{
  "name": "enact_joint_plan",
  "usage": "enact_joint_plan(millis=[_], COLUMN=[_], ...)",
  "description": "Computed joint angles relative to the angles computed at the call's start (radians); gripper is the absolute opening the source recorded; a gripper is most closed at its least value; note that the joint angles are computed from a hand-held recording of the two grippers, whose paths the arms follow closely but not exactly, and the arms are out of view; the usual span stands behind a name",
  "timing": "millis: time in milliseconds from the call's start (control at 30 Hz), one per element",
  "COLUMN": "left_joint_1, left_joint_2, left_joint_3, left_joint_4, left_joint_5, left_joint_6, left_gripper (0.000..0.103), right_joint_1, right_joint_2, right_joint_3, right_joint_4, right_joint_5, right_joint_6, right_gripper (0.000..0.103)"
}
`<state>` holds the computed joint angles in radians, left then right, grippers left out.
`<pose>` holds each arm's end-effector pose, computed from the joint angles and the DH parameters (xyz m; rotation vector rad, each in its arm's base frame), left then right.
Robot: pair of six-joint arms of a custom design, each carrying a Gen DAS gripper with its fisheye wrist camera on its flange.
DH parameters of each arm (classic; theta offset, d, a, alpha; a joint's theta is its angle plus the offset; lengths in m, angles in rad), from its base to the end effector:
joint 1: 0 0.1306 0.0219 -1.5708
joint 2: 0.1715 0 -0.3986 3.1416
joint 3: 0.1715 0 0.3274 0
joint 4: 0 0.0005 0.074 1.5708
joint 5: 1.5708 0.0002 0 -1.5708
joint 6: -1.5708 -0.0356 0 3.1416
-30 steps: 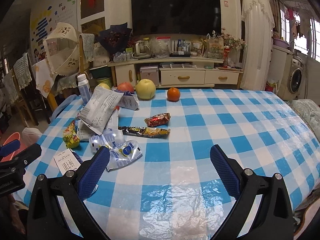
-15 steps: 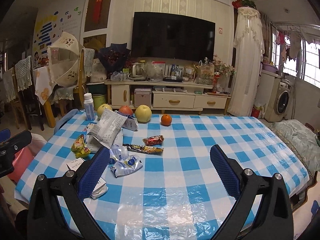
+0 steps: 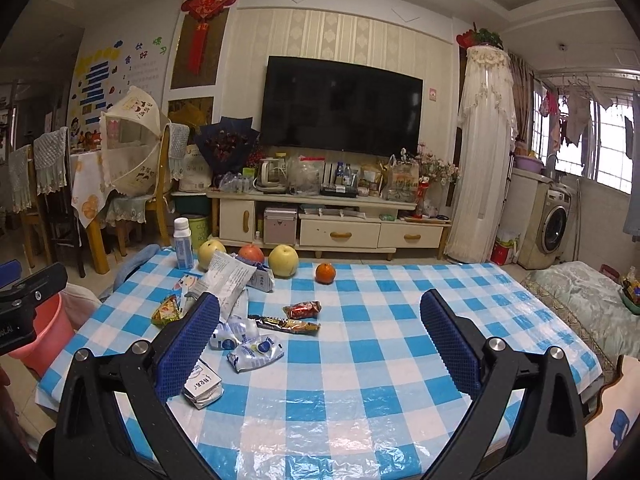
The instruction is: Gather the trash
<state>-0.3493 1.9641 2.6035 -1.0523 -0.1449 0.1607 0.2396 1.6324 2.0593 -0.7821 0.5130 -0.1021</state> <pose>0.5634 -0.2003 0.6186 0.0930 1.9817 -0.1876 0.5001 0.1037 0.6173 0.2104 1.8751 -0.2602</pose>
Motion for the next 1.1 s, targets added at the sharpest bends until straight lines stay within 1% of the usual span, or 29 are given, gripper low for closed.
enact_joint_plan(millis=[67,267,567,700,867,967,1100], left_joint_1=[0.0,-0.001,-0.002,-0.004,-0.013,-0.015,-0.021], left_joint_2=[-0.024,-0.05,-0.074,-0.057,-0.007,0.0,0.014], left_joint_3=[-0.039,-0.074,-0.126,-0.108,-0.037,-0.044,-0.056], left_joint_4=[0.028,0.054,0.089,0.072,0.0,-0.007,-0.014], left_joint_5=[0.0,-0.004,-0.031,-0.028,-0.043,-0.043,-0.057], left_joint_6=[0.0,0.015,0.021,0.026,0.004,0.016,0.022], left_gripper=[0.1,0.1,0.1,0.1,0.1,0.1,0.1], right_joint_1=[0.006,0.015,0.015,0.014,0.003,-0.007,-0.019], right_joint_2=[-0.011,-0.033,-0.043,-0.043,-0.03,-0.021,-0.015], right_joint_3=[-0.007,-0.023,-0.036,-0.04,-0.039,-0.044,-0.07], right_joint_4=[0.012,0.036,0.045,0.042,0.032,0.034,0.063], right_joint_5=[0.014,0.036,0.036,0.039,0.022,0.008,0.003], right_joint_6=[-0.001,0.003,0.005,0.006,-0.011,-0.014,-0.016], right_gripper=[0.099,0.099,0.099,0.099,0.099,0.099,0.099])
